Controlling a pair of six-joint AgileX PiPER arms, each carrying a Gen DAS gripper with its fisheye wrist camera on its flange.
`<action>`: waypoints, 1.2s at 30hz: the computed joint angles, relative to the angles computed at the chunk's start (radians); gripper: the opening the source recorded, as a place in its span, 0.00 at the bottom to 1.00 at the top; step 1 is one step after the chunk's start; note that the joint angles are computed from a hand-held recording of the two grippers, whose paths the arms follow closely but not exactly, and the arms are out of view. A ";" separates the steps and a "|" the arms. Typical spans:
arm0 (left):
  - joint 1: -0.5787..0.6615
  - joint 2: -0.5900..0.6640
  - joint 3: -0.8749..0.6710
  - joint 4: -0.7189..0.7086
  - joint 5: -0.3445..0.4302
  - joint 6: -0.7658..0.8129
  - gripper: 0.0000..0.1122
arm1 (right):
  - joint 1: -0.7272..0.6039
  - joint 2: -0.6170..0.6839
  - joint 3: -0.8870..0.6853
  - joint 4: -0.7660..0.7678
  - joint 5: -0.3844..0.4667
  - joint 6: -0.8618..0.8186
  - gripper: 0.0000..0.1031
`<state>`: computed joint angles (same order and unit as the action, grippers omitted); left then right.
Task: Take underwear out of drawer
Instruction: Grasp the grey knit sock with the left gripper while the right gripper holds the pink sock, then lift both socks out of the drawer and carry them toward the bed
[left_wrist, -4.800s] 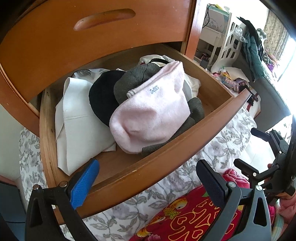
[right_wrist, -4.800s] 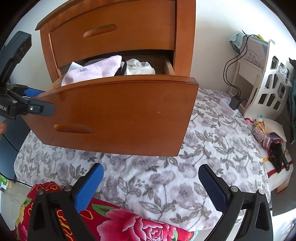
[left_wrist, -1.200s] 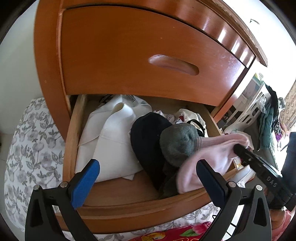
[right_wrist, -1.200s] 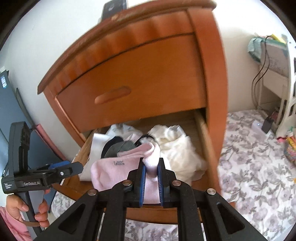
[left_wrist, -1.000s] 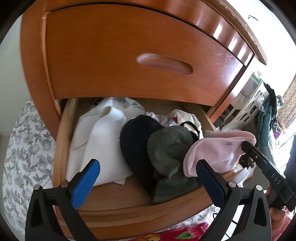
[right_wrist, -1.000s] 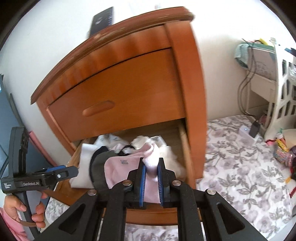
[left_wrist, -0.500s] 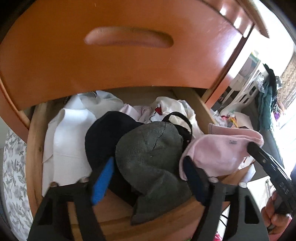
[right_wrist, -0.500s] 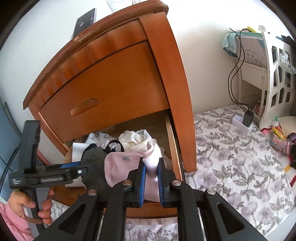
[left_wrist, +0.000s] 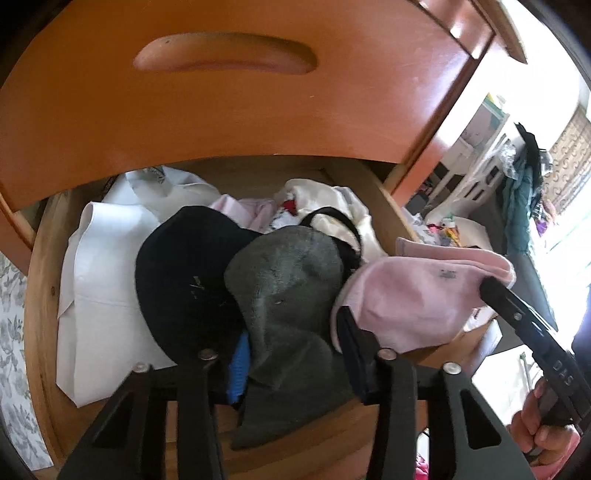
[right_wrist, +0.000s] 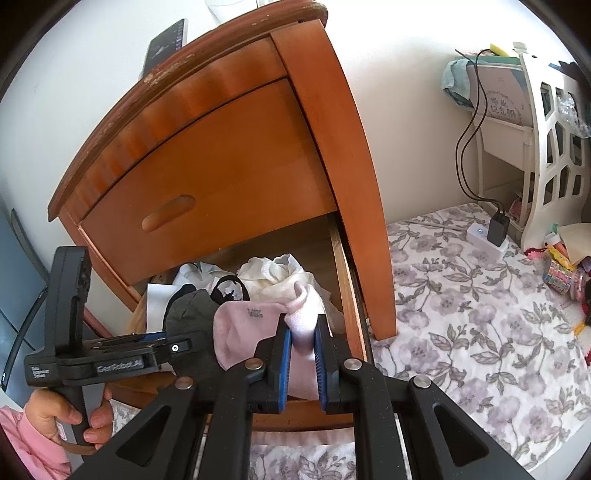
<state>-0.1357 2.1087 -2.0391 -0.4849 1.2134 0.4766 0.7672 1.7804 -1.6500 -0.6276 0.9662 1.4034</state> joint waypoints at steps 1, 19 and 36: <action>0.003 0.001 0.000 0.009 -0.005 -0.005 0.26 | 0.001 0.000 0.001 -0.002 -0.001 0.003 0.12; 0.127 -0.213 0.287 -0.210 -0.124 0.114 0.05 | 0.062 0.022 -0.097 -0.053 0.059 -0.007 0.12; 0.382 -0.499 0.443 -0.481 -0.069 0.290 0.05 | 0.247 0.011 -0.298 -0.290 0.242 0.015 0.12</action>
<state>0.2458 1.6095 -1.5966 -0.9656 1.1441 0.7670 1.0144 1.7911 -1.9485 -0.9176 1.2085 1.4182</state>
